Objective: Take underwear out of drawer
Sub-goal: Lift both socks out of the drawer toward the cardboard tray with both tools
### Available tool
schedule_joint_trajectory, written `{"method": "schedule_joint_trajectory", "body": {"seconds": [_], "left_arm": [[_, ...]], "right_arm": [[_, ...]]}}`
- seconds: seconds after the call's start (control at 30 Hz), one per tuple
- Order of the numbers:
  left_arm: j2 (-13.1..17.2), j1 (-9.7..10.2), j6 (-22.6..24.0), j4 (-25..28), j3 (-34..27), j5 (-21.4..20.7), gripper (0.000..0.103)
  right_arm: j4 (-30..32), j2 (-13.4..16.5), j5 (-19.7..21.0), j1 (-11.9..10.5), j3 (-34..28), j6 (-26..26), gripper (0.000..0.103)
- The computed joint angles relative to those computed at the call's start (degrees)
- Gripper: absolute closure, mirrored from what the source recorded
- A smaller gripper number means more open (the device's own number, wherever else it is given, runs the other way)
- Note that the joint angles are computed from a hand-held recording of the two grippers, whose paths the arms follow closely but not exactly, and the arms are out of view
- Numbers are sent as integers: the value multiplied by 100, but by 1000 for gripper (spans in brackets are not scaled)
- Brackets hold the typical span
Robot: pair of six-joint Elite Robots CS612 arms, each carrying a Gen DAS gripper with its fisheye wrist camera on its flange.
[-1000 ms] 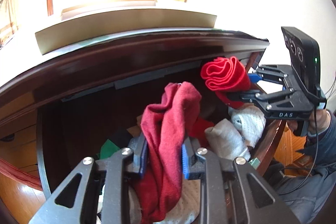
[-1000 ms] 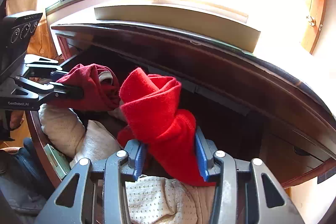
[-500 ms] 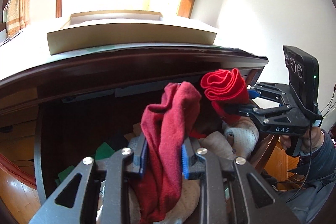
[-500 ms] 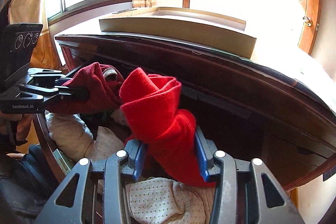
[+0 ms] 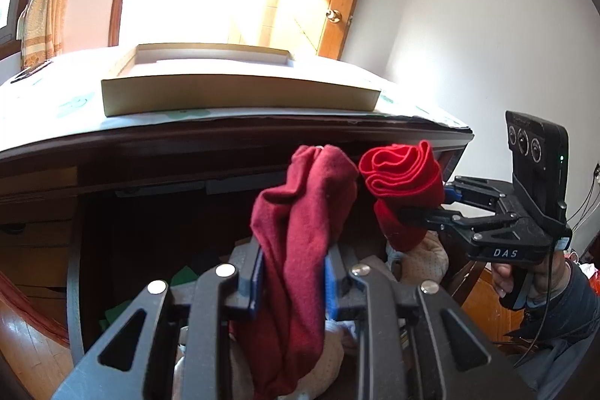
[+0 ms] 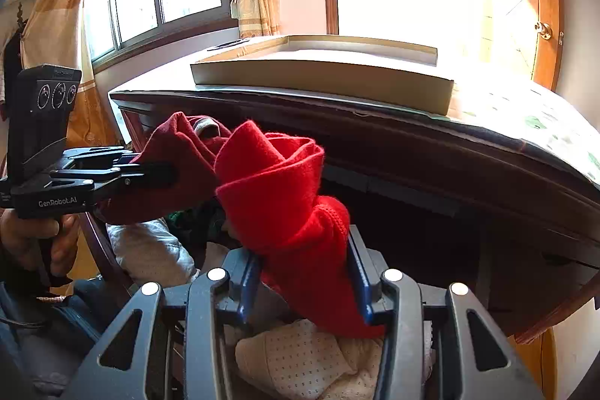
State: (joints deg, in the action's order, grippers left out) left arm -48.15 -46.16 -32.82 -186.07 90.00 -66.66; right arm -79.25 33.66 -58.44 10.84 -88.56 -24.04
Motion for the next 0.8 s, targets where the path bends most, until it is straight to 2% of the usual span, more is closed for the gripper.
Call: {"method": "schedule_joint_trajectory", "body": {"seconds": [0.4,0.67,0.8], "left_arm": [[64,-68,55,-359,5,228,80],[90,-106,128,-652,22,382,80],[100,-130,169,-840,30,470,80]], "right_arm": [[-224,37,291,-34,-28,470,59],[-319,31,436,-48,-36,589,59],[-429,37,629,-76,-36,766,59]]}}
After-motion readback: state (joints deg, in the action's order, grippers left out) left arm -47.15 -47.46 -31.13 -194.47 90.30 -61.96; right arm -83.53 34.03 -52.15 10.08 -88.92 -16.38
